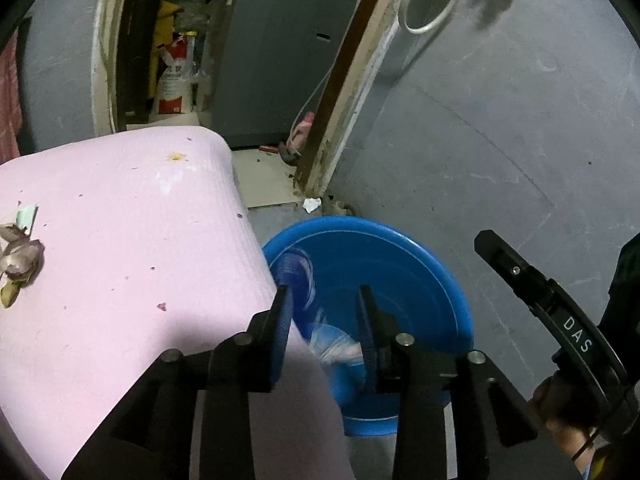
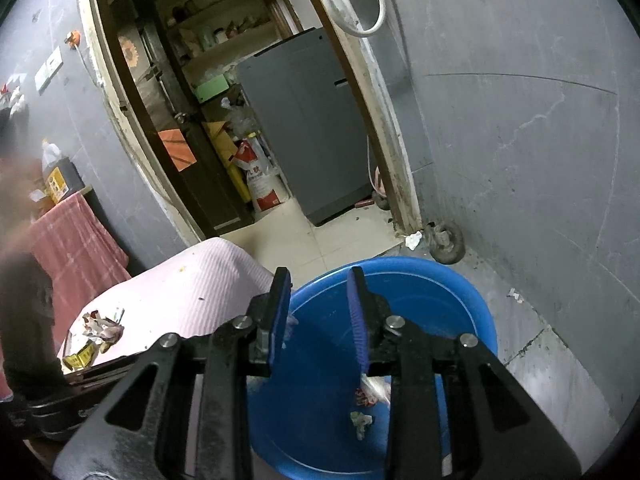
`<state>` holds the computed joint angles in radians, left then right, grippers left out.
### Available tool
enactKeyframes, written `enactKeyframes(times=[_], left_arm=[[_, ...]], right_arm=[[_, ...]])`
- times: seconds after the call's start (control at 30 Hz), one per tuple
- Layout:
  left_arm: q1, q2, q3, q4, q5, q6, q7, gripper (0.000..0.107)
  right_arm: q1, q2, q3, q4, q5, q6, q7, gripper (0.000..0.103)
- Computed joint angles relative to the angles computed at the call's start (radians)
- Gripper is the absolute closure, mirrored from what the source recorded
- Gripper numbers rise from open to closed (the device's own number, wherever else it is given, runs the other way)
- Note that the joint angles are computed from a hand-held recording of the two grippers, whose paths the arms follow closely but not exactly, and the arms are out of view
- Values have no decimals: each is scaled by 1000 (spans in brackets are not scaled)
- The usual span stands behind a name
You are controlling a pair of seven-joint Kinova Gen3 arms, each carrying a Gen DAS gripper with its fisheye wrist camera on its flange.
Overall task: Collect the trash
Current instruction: 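Carry both items over the blue bucket and open both tools, then move both tools back over the table toward remaining trash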
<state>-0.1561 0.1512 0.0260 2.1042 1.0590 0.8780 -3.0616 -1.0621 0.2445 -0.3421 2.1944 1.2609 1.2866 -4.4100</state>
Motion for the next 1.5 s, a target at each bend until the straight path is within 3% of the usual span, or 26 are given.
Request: enactKeyframes(times=[0.17, 0.4, 0.47, 0.53, 0.73, 1.0, 1.17, 1.5], left_arm=[[-30, -30, -24, 23, 43, 16, -24, 76], [-89, -94, -90, 78, 177, 36, -145, 56], [-104, -115, -108, 91, 207, 43, -176, 47], [-119, -137, -129, 111, 248, 49, -218, 30], [-190, -180, -198, 172, 362, 125, -377, 9], [-301, -205, -267, 264, 500, 202, -554, 7], [-368, -198, -298, 259, 501, 239, -572, 6], [-491, -144, -346, 201, 476, 282, -555, 6]], right_arm=[[-4, 9, 2, -10, 4, 13, 18, 54], [-60, 46, 1, -35, 25, 142, 20, 30], [-77, 60, 2, -45, 36, 179, 25, 21], [-96, 79, 5, -60, 50, 221, 30, 15], [-173, 149, 18, -95, 128, 381, 32, 1], [-217, 203, 32, -153, 240, 454, 114, 0], [-235, 230, 49, -187, 318, 469, 165, 0], [-230, 257, 74, -252, 425, 405, 254, 0]])
